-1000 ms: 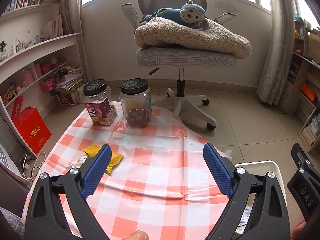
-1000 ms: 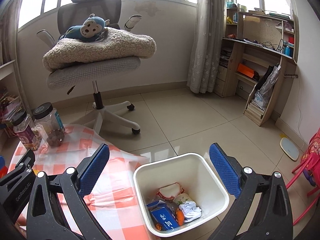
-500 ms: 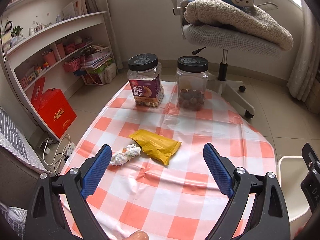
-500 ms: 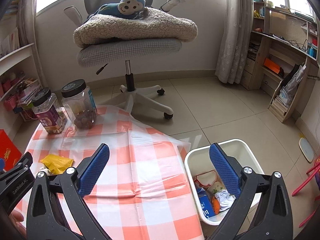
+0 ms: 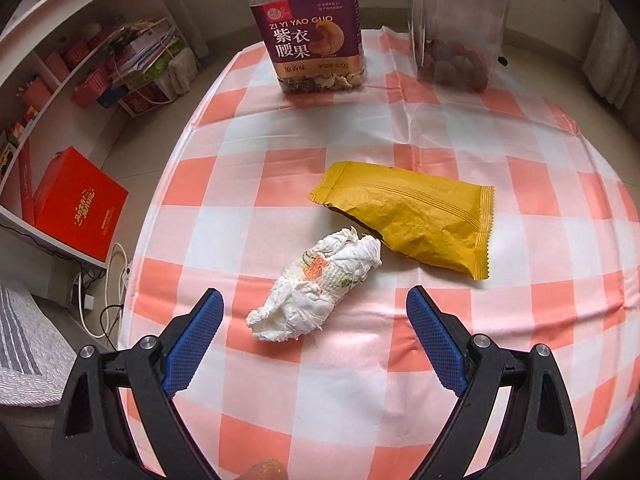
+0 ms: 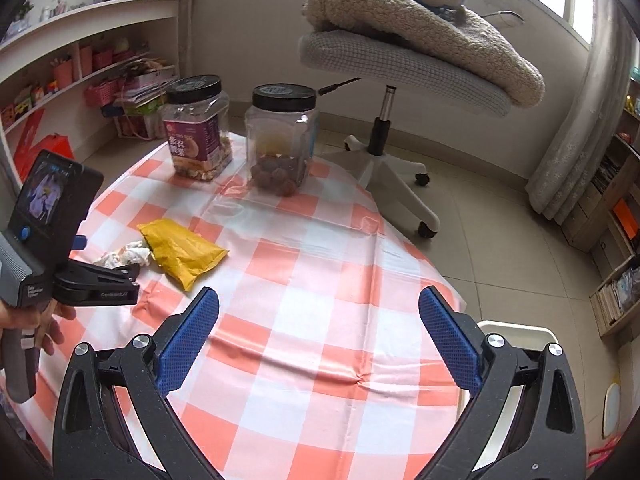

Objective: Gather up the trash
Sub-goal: 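Grasp the tissue with the left gripper while the right gripper grasps the yellow wrapper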

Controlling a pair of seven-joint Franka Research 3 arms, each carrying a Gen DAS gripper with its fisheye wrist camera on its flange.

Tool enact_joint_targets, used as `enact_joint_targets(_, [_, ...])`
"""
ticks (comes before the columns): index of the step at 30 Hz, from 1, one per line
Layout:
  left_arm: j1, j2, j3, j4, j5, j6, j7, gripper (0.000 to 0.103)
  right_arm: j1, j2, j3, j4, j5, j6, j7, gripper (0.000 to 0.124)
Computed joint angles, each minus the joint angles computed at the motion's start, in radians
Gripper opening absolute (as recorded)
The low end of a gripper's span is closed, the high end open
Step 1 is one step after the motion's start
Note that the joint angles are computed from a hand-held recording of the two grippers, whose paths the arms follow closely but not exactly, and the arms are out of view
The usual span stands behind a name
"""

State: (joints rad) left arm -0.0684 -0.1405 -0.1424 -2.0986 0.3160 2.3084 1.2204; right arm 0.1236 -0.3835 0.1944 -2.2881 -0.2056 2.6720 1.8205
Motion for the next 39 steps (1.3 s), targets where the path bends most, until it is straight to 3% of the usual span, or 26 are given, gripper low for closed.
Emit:
enact_joint_targets(2, [-0.005,0.011,0.016,-0.006,-0.069,0.025,0.074,0.087,0.142,0.053,-0.114,0.031,0.187,0.008,-0.241,0.096])
enact_joint_targets(3, [-0.007,0.022,0.019,-0.002,-0.090,0.020,0.112,0.078,0.192,0.079,-0.153,0.050,0.277,0.003,-0.358,0.096])
enact_joint_targets(5, [-0.003,0.040,0.015,0.000,-0.080,-0.011,0.137,0.062,0.242,0.138,-0.186,0.098,0.396,-0.019,-0.525,0.096])
enact_joint_targets(7, [0.003,0.018,0.040,-0.033,-0.189,0.034,0.215,0.048,0.259,0.204,-0.192,0.161,0.477,-0.057,-0.647,0.096])
enact_joint_targets(8, [0.010,0.015,0.050,-0.031,-0.221,0.030,0.235,0.028,0.260,0.236,-0.187,0.192,0.507,-0.075,-0.689,0.096])
enact_joint_targets(12, [0.053,-0.031,0.104,-0.053,-0.392,0.072,0.275,0.027,0.239,0.348,-0.141,0.310,0.542,-0.162,-0.797,0.096])
enact_joint_targets(16, [0.089,-0.053,0.134,-0.063,-0.487,0.092,0.261,0.027,0.235,0.453,-0.100,0.397,0.436,-0.167,-0.746,0.096])
enact_joint_targets(20, [0.112,-0.048,0.128,-0.065,-0.472,0.090,0.227,0.027,0.242,0.541,-0.094,0.475,0.420,-0.172,-0.676,0.095])
enact_joint_targets(22, [0.118,-0.045,0.120,-0.067,-0.449,0.084,0.209,0.027,0.252,0.577,-0.099,0.505,0.391,-0.184,-0.623,0.088])
enact_joint_targets(24, [0.119,-0.040,0.117,-0.068,-0.431,0.081,0.215,0.027,0.268,0.613,-0.110,0.541,0.333,-0.235,-0.552,0.065])
enact_joint_targets(25, [0.119,-0.039,0.115,-0.067,-0.425,0.079,0.219,0.027,0.266,0.604,-0.108,0.518,0.341,-0.194,-0.549,0.062])
enact_joint_targets(27, [0.117,-0.045,0.116,-0.069,-0.428,0.077,0.228,0.028,0.267,0.584,-0.109,0.489,0.342,-0.167,-0.508,0.036])
enact_joint_targets(29, [0.115,-0.055,0.114,-0.070,-0.427,0.077,0.224,0.028,0.263,0.559,-0.108,0.459,0.355,-0.159,-0.470,0.025])
enact_joint_targets(39, [0.099,-0.162,0.105,-0.107,-0.367,0.039,0.182,0.028,0.244,0.284,-0.080,0.175,0.336,-0.145,-0.279,0.015])
